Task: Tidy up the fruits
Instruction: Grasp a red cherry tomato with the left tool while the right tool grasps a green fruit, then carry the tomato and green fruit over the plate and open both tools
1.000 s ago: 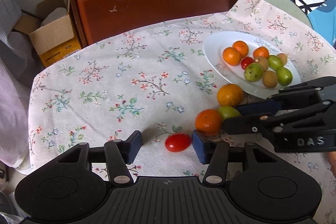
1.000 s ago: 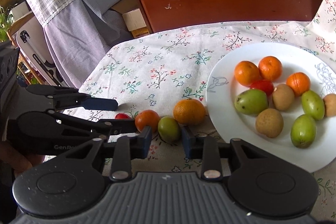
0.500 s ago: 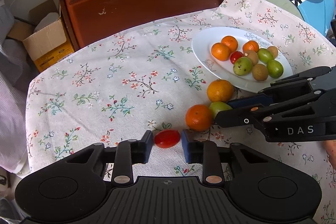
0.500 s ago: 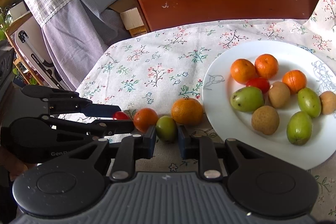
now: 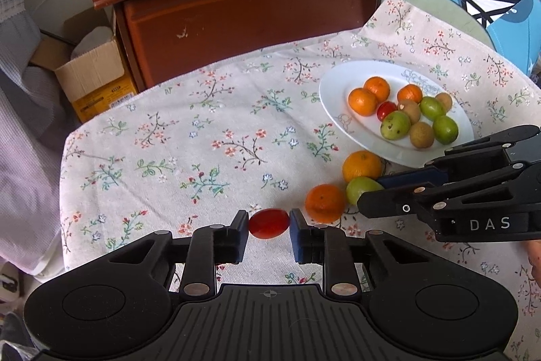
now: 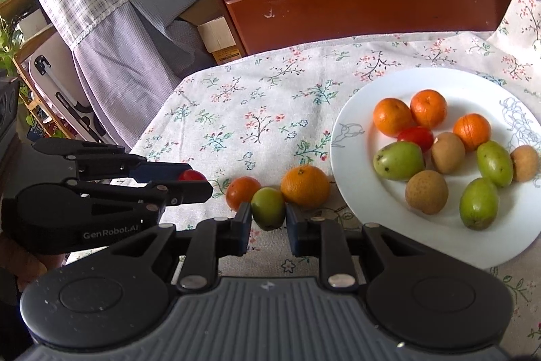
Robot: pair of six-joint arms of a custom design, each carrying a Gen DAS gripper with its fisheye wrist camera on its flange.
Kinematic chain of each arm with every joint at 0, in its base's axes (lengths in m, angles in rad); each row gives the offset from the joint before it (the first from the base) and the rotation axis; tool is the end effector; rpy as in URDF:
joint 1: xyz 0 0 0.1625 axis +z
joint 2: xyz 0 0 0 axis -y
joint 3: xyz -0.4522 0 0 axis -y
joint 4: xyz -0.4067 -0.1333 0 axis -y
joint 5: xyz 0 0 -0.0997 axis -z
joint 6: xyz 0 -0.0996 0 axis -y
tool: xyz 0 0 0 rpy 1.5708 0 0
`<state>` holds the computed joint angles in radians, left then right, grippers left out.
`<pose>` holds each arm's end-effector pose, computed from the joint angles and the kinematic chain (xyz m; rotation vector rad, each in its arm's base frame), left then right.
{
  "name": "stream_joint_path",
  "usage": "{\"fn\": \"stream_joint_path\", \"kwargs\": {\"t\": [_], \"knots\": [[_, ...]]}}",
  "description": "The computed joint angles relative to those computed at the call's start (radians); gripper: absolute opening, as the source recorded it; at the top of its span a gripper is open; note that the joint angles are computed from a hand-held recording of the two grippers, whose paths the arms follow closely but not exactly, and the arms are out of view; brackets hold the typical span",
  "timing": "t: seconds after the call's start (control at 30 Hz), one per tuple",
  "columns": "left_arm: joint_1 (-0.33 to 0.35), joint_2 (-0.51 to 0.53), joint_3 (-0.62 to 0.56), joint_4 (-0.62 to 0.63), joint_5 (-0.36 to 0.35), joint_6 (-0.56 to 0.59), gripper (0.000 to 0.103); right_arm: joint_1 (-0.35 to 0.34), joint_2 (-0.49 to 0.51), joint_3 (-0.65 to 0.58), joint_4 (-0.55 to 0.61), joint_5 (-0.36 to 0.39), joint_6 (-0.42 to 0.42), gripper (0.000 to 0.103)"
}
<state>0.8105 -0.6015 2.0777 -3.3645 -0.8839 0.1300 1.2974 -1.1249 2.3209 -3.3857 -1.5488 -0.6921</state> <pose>-0.2229 -0.5194 -0.0285 0.9494 2.3232 -0.6591 0.0001 -0.5015 0.1688 0.5840 -2.7017 0.7969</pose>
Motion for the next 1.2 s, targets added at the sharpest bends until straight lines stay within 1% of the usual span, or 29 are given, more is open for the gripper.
{"fn": "stream_joint_path", "kwargs": {"t": [0.47,0.83,1.2], "knots": [[-0.043,-0.012,0.014,-0.027,0.009,0.009,0.023,0.016,-0.044,0.028,-0.019,0.009,0.001,0.022],[-0.074,-0.007,-0.001,-0.058,0.013,0.010,0.023,0.020,-0.088,0.043,-0.034,0.018,0.006,0.022],[-0.098,0.014,-0.039,-0.098,0.012,0.011,0.023,0.008,-0.144,0.042,-0.053,0.056,0.035,0.022]]}}
